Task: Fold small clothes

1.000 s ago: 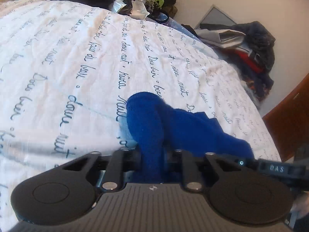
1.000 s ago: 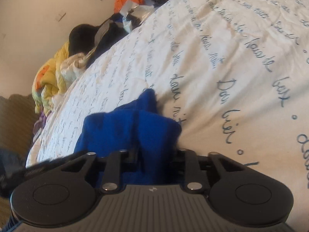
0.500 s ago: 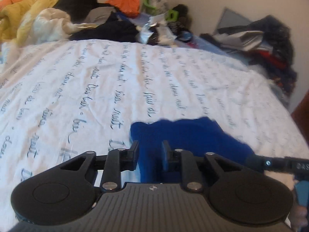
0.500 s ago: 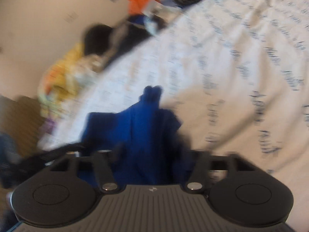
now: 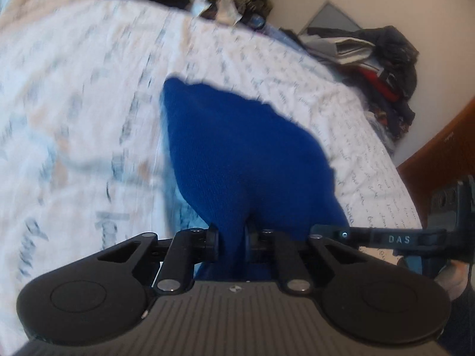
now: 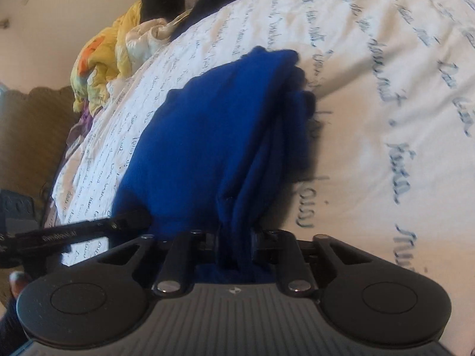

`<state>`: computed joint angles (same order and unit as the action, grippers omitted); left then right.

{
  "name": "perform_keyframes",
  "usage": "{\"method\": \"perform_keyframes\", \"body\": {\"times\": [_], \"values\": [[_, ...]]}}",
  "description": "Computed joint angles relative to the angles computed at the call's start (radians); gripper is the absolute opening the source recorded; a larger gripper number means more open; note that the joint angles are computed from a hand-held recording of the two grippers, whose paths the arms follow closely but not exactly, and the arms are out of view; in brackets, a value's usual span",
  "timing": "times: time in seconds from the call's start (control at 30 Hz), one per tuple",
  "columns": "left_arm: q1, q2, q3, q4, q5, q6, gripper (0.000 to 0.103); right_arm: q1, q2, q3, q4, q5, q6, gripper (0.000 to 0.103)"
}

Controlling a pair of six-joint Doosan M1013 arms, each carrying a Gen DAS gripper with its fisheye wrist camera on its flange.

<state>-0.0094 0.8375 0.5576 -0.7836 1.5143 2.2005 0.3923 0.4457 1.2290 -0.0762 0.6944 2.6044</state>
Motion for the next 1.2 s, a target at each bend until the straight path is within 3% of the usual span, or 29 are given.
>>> {"method": "perform_keyframes", "body": {"times": [0.07, 0.17, 0.23, 0.27, 0.3, 0.33, 0.37, 0.47, 0.53, 0.6, 0.63, 0.7, 0.73, 0.77, 0.8, 0.83, 0.87, 0.97, 1.03, 1.07, 1.1, 1.13, 1.17, 1.2], "values": [[0.02, -0.032, 0.025, -0.061, -0.022, 0.052, 0.013, 0.008, -0.016, -0.003, -0.03, -0.049, 0.002, 0.015], [0.066, -0.093, 0.102, -0.14, 0.003, 0.148, 0.013, 0.04, -0.066, 0.022, -0.082, -0.122, 0.0, 0.014], [0.094, -0.146, 0.205, -0.129, 0.03, 0.285, 0.023, 0.072, -0.108, 0.078, -0.081, -0.174, -0.005, 0.015], [0.1, -0.159, 0.242, -0.098, 0.036, 0.329, 0.038, 0.089, -0.12, 0.102, -0.082, -0.169, 0.005, 0.018], [0.102, -0.169, 0.279, -0.058, 0.023, 0.357, 0.055, 0.098, -0.125, 0.119, -0.049, -0.152, -0.013, 0.035], [0.101, -0.176, 0.31, -0.028, -0.018, 0.353, 0.06, 0.106, -0.126, 0.13, -0.062, -0.12, 0.021, 0.048], [0.098, -0.178, 0.323, -0.016, -0.063, 0.326, 0.066, 0.108, -0.133, 0.149, -0.127, -0.105, 0.107, 0.068], [0.08, -0.136, 0.263, -0.053, -0.111, 0.229, 0.083, 0.085, -0.151, 0.199, -0.313, -0.153, 0.406, 0.069], [0.054, -0.1, 0.202, -0.056, -0.149, 0.182, 0.083, 0.058, -0.142, 0.195, -0.372, -0.167, 0.499, 0.069], [0.017, -0.052, 0.122, -0.006, -0.167, 0.129, 0.08, 0.035, -0.1, 0.137, -0.334, -0.131, 0.407, 0.069], [-0.004, -0.024, 0.072, 0.06, -0.161, 0.07, 0.075, 0.025, -0.074, 0.098, -0.291, -0.097, 0.333, 0.069], [-0.03, 0.032, -0.019, 0.115, -0.107, 0.002, 0.057, 0.007, -0.008, 0.005, -0.177, 0.001, 0.166, 0.067], [-0.034, 0.029, -0.01, 0.121, -0.144, 0.017, 0.049, 0.008, 0.019, -0.024, -0.157, 0.034, 0.129, 0.061], [-0.039, 0.027, -0.005, 0.121, -0.152, 0.029, 0.024, 0.01, 0.03, -0.034, -0.17, 0.022, 0.098, 0.042], [-0.04, 0.003, 0.041, 0.105, -0.211, 0.05, 0.014, 0.009, 0.045, -0.05, -0.141, 0.029, 0.045, 0.022], [-0.039, -0.046, 0.126, 0.092, -0.323, 0.089, 0.013, 0.011, 0.056, -0.067, -0.145, 0.041, 0.024, 0.018], [-0.033, -0.094, 0.212, 0.04, -0.416, 0.176, 0.013, 0.02, 0.061, -0.08, -0.177, 0.052, 0.007, 0.013], [-0.027, -0.17, 0.36, -0.009, -0.551, 0.349, 0.013, 0.048, 0.05, -0.074, -0.294, -0.004, -0.029, 0.012], [-0.039, -0.188, 0.42, 0.025, -0.641, 0.416, 0.018, 0.061, 0.076, -0.11, -0.358, 0.071, -0.073, 0.015], [-0.041, -0.19, 0.428, 0.052, -0.663, 0.409, 0.027, 0.059, 0.087, -0.12, -0.364, 0.103, -0.079, 0.022], [-0.037, -0.198, 0.437, 0.052, -0.676, 0.402, 0.035, 0.055, 0.094, -0.129, -0.36, 0.136, -0.063, 0.042], [-0.028, -0.211, 0.451, 0.016, -0.687, 0.41, 0.042, 0.055, 0.089, -0.128, -0.385, 0.155, 0.0, 0.051], [-0.016, -0.229, 0.475, -0.048, -0.705, 0.445, 0.057, 0.062, 0.075, -0.114, -0.439, 0.152, 0.082, 0.056], [-0.003, -0.245, 0.499, -0.134, -0.707, 0.507, 0.065, 0.077, 0.043, -0.068, -0.538, 0.118, 0.203, 0.056]]}}
